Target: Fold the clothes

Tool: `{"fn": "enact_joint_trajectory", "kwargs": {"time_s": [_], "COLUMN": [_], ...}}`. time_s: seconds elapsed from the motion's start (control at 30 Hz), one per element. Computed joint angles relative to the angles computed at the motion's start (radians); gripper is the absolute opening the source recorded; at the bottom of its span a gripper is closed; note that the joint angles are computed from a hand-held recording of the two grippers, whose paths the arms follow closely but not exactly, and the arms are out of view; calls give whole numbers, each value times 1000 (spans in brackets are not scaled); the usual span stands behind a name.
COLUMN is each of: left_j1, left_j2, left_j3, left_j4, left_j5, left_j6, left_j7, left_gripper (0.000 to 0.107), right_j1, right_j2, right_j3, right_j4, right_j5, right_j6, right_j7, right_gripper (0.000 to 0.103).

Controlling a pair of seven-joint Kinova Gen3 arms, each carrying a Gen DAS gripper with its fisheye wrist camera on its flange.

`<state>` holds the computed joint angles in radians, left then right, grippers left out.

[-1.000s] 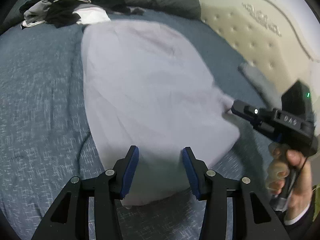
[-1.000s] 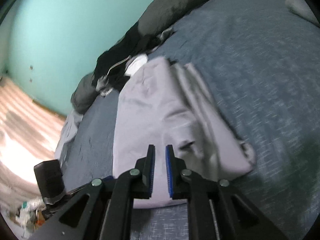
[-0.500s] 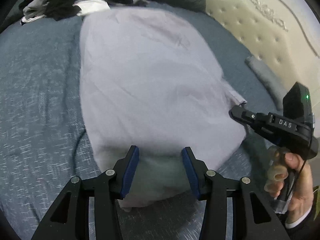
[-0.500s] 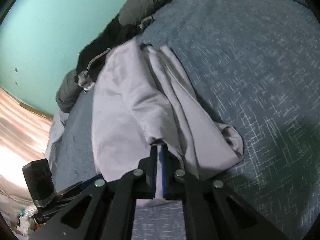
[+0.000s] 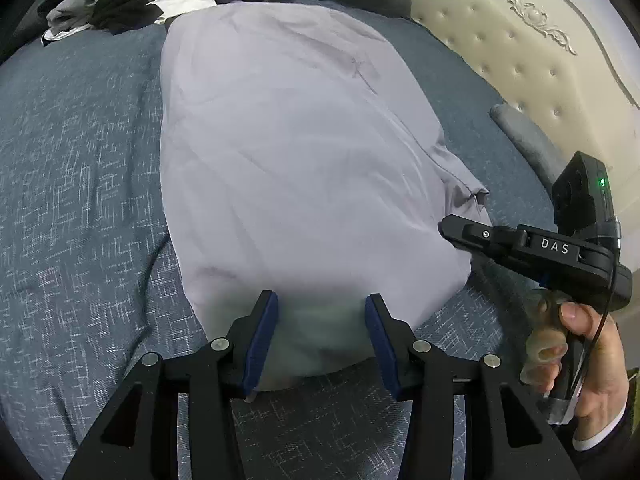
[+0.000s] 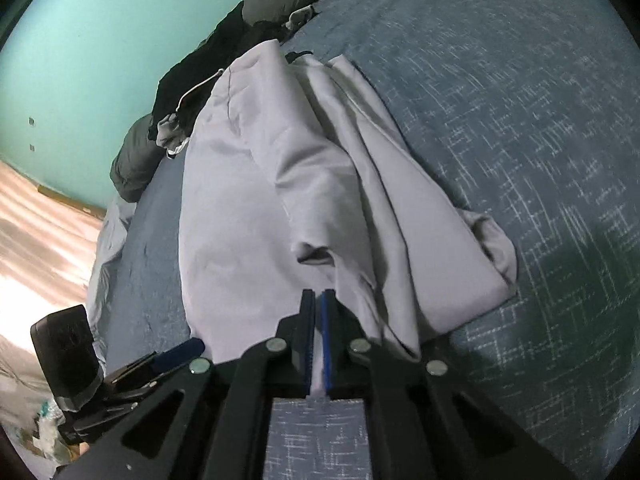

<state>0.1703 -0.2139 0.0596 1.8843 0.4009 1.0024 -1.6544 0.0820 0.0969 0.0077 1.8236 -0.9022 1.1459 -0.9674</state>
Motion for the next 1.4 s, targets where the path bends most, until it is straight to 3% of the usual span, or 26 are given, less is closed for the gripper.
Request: {"fn": "enact_joint_trajectory", "kwargs": {"time_s": [0.07,0.1,0.2,0.53,0.73,0.97,1.1,1.23,1.4], "left_j1": [-3,-7,-24,-67,-97,-122,-117,-112,-110], "left_j2": [-12,-21,-22,54,72,76,90,99,93], "left_j3": [-24,-34,-65,-69,-90,-78,-58,-56,-55], "left_j4": [-6,-10,-26,-76,-67,-76,-83,-69,-60], "left_j5": [27,33,50,95,158,149,124,126,130], "left_j6": [5,6,9,-6,-4,-5,-13,-18,-18], "left_j7": [-22,-33,-69,-136,-211,-207,-182,-193,-200], "left_gripper": [49,49,49,49,49,49,49,49,49], "right_j1": [24,33,22,-105,-84,-44,-97,-120,-95], "right_j2": [-14,-24,-41,15,-8,-26,38,77,87], "right_j3": [14,20,21,-51,-28,-8,-40,-56,-56], "right_j4": [10,5,-35,-260,-253,-277,-330,-312,-308], "right_j5": [-45,-64,-60,197,246,138,230,332,342], "right_j6": [20,29,31,21,85,100,69,38,31], "right_j7": [30,38,31,-129,-125,-56,-120,-166,-183], "right_gripper": [2,8,8,8,8,8,8,6,3]}}
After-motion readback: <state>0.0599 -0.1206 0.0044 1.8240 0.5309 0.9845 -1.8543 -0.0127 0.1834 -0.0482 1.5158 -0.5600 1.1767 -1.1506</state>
